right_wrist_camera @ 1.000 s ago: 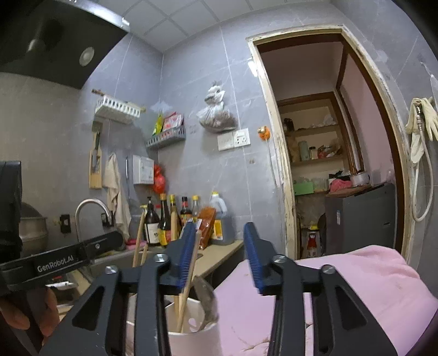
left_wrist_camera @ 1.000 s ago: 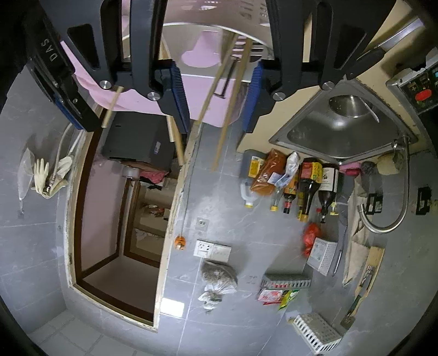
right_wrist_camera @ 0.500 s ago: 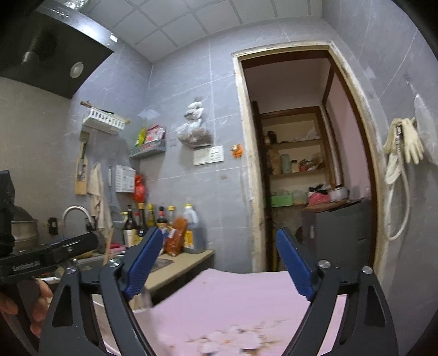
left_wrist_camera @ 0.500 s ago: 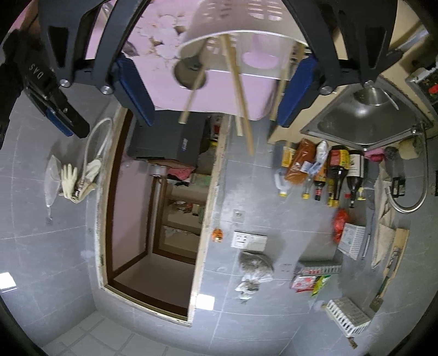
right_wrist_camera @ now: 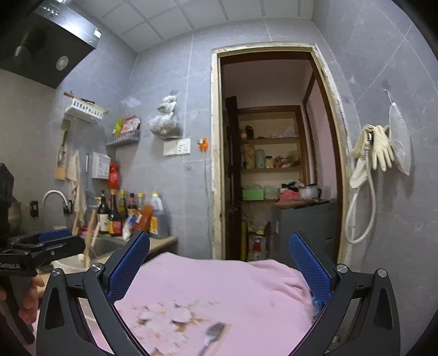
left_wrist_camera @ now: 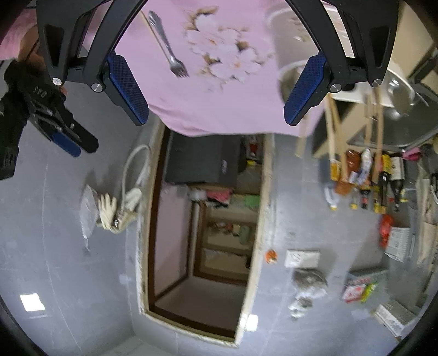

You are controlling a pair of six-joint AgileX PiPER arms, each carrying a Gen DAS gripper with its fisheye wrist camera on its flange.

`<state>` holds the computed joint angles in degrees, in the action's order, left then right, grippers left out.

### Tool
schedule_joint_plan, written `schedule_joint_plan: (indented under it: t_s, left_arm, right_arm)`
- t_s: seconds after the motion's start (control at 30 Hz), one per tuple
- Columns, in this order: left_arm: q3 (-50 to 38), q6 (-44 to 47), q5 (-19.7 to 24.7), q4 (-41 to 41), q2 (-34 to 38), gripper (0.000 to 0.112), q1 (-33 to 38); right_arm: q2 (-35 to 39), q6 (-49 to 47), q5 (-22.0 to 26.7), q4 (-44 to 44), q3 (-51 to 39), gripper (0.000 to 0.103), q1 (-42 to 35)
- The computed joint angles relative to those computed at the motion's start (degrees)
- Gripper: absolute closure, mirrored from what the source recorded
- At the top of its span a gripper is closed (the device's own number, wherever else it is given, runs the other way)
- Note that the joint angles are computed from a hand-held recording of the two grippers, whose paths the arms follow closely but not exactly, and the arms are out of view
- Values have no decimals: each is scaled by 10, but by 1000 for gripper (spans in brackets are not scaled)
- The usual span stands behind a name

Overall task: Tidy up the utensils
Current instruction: 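Move both tools back over the steel fork and chopstick on the cloth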

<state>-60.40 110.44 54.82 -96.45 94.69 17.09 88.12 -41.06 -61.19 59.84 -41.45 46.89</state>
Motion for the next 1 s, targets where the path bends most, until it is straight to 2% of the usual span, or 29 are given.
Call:
schedule_joint_plan:
  t_s: [0.23,0.47,0.6,0.67,0.73,0.83,1.0]
  left_arm:
    - [-7,-38,-52,71,20,15,-62]
    - [-44,-123,-89,164,55,16,-113]
    - [-77,-187,-96,230,80,18,-136]
    - [-101,-227,-91,270,97,28,-146]
    - [-131,-275,-82,314,120,35,-154]
    - [-184,-349,-61,372,158,47,-166]
    - [-281,-459,-8,452,222,63,-181]
  right_arm:
    - [-37,10,48,5,56,0,-40]
    - [-53,54,139,-30,85,4,-107]
    - [-48,67,211,-52,77,19,-150]
    - [-43,81,259,-71,70,27,-178]
    - [-34,85,299,-79,58,41,-199]
    - [-20,101,364,-101,41,53,-233]
    - [10,130,466,-139,4,66,-279]
